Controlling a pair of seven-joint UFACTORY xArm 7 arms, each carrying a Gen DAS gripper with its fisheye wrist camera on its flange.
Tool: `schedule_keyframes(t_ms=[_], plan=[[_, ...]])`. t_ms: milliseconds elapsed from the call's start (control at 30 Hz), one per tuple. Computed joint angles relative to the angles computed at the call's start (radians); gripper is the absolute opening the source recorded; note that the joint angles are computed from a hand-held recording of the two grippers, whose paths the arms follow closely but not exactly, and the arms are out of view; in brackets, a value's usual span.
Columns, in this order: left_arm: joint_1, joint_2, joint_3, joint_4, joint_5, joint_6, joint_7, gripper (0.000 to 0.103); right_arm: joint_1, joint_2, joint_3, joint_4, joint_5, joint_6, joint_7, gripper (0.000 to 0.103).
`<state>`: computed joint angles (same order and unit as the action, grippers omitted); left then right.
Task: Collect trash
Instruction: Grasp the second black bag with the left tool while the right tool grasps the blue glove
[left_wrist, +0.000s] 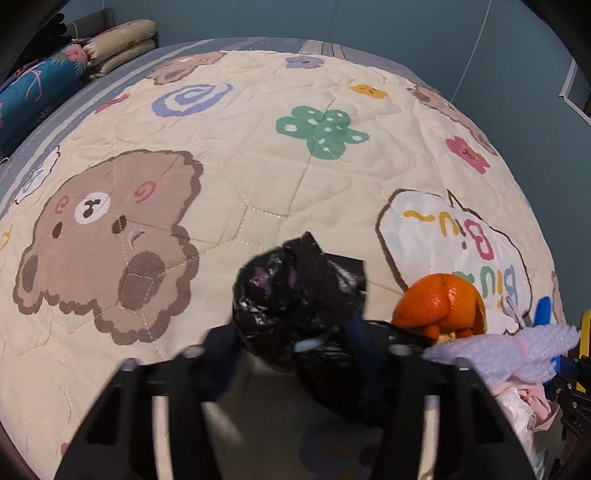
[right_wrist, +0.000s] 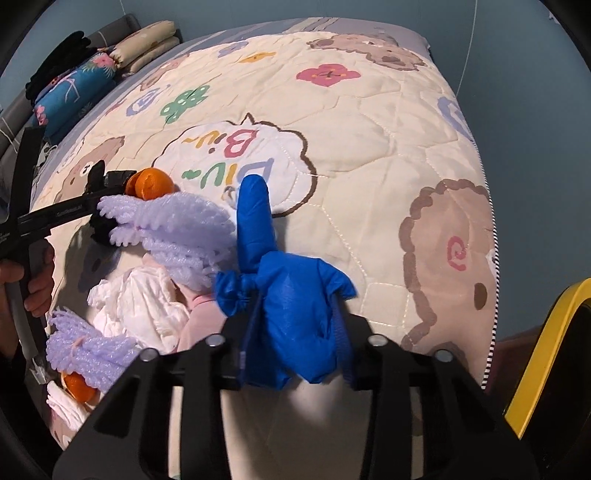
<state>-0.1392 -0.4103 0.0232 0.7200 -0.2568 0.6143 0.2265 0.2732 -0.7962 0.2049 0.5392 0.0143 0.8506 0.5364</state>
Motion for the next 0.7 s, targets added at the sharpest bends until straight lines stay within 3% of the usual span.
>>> schedule_keyframes(t_ms=[200, 700], plan=[[-0.002, -0.033, -0.004, -0.004, 0.023, 0.017, 0.004, 0.032, 0.013, -0.023, -0.003, 0.004, 0.008, 0.010, -0.003, 0.016], [0.012, -0.198, 0.023, 0.007, 0.022, 0.123, 0.004, 0.031, 0.008, -0.209, 0.003, 0.040, 0.036, 0.112, 0.016, 0.013]])
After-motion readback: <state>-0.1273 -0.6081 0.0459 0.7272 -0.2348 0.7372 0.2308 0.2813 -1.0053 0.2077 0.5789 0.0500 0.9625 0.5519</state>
